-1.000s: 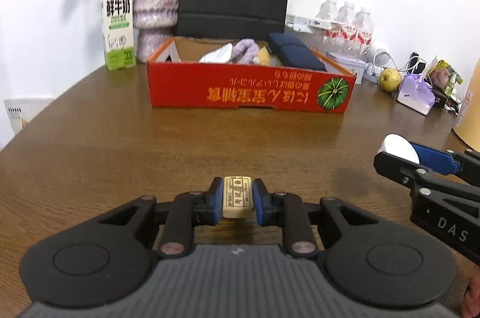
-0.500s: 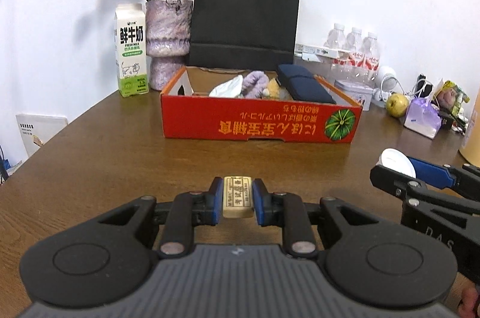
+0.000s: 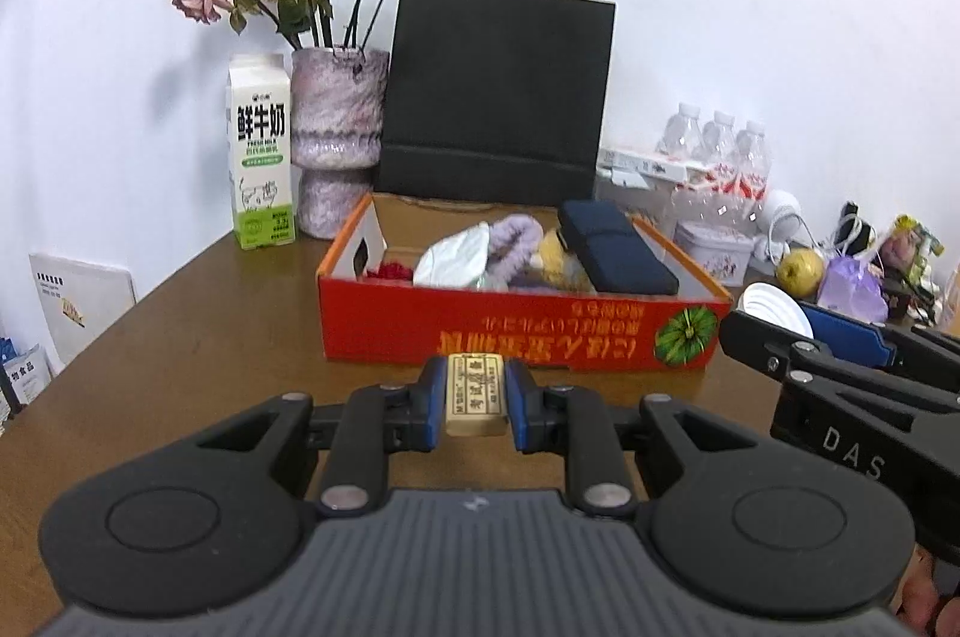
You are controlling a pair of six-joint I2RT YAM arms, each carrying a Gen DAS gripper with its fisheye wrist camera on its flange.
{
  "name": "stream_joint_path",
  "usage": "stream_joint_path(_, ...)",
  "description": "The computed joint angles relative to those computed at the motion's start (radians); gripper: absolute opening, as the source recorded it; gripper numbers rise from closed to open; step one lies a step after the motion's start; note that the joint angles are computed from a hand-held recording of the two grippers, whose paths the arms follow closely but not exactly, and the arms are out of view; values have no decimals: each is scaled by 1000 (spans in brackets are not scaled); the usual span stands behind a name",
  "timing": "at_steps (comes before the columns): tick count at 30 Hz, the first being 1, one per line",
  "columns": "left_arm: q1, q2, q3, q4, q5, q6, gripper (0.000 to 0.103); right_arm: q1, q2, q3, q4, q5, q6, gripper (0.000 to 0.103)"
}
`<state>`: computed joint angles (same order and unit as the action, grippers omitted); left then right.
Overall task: Organize objects
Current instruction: 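Carry the bottle cap and gold bar with both grippers over the red box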
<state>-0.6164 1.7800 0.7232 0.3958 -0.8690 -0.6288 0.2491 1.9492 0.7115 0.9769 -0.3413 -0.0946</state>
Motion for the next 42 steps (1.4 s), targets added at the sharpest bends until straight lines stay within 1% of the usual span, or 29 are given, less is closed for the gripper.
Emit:
stream_joint_path(11,110,33,75,64,65,69,22,16,73,164,-69,15,50,39)
stream_joint_path(16,153,59,112,83,99,94,22,18,113,244,-80,21,72,39)
stream_joint_path(28,226,162,256,98,164,150,22,4,232,450,-165,-5,107,39)
stream_joint_path(42,287,263,391,93,205,191,22,13,361,684,-270,-6,96,39)
